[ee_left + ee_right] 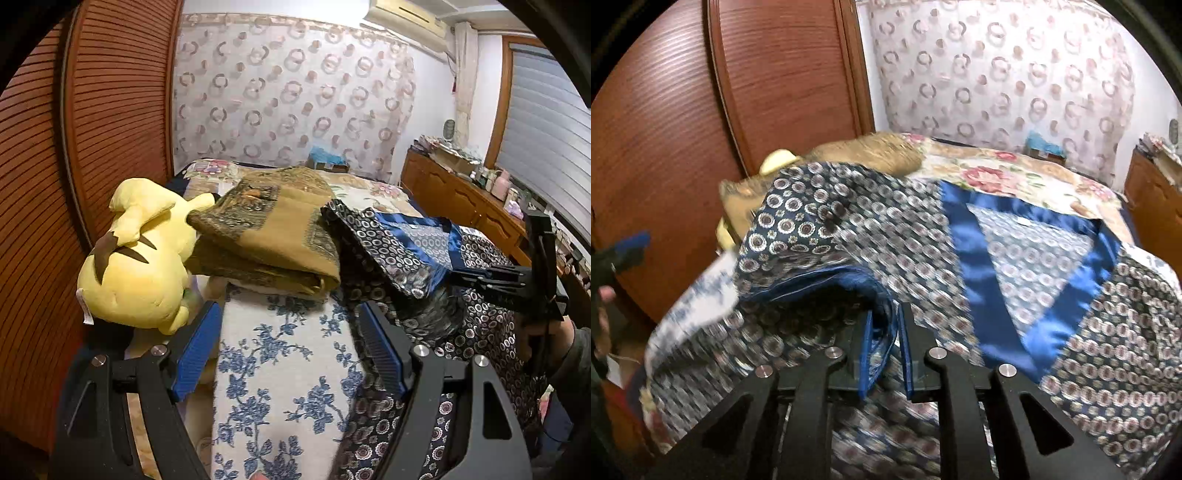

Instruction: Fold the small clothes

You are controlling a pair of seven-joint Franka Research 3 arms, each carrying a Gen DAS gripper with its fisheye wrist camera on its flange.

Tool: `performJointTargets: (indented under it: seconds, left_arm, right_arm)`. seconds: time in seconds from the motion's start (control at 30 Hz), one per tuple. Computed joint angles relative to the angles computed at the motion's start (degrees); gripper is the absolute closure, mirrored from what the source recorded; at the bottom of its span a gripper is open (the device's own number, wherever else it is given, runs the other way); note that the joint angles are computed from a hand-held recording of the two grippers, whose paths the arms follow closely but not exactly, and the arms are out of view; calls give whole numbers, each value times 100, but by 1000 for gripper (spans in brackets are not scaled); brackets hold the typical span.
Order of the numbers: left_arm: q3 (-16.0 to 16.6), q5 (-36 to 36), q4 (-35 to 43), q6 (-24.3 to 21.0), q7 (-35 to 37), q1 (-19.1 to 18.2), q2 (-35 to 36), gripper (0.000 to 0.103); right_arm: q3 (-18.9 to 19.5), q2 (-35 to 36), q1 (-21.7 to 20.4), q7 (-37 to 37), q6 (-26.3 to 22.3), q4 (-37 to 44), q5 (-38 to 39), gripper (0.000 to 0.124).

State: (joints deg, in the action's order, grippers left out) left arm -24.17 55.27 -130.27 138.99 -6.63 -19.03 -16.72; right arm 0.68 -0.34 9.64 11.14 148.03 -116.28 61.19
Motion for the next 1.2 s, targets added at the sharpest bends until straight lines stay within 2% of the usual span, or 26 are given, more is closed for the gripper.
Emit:
performJointTargets:
  seconds: [0.1, 0.27, 0.43, 0.6, 0.77, 0.8, 0.87, 0.9, 0.93, 1.0, 1.1, 1.2]
  left_arm:
    - [0, -1, 110, -10, 85, -14, 114, 25]
    - [3, 36, 274, -57, 130, -64, 264, 25]
    - [27, 69, 376, -112, 183, -127, 365, 25]
    - [52, 116, 466, -148, 243, -169, 416, 25]
    - [84, 124, 501, -136, 273, -195, 476, 25]
    - [84, 127, 508, -142, 273, -202, 488, 25]
    - [85, 128, 523, -168, 284, -216, 518, 25]
    - [83, 121, 536, -203, 300, -226, 536, 25]
    - [84, 116, 550, -225, 306, -237, 554, 25]
    - [105, 117, 538, -211, 288, -247, 562, 25]
    - [136, 137, 504, -154, 239, -242, 560, 25]
    - [166, 170, 520, -70, 222, -218, 604, 25]
  right_arm:
    - [-7, -116, 2, -241, -2, -127, -119, 85]
    - [-81, -397, 67, -839, -205, -354, -75, 84]
    - [-82, -403, 189, -1083, -745, -306, -131, 84]
    - [89, 249, 242, -593, -854, 299, -835, 84]
    - [293, 670, 314, -126, -514, 608, -1388, 86]
    - [319, 738, 306, -74, -519, 687, -1432, 95]
    - [373, 878, 310, 29, -433, 833, -1546, 101]
    - [390, 894, 291, 46, -400, 862, -1562, 110]
    - [418, 927, 286, 47, -269, 902, -1522, 113]
    - [458, 1014, 255, 90, -137, 1043, -1442, 116]
    - [513, 1198, 212, 277, 314, 1313, -1207, 117]
    - [538, 1419, 128, 607, 490, 1679, -1140, 117]
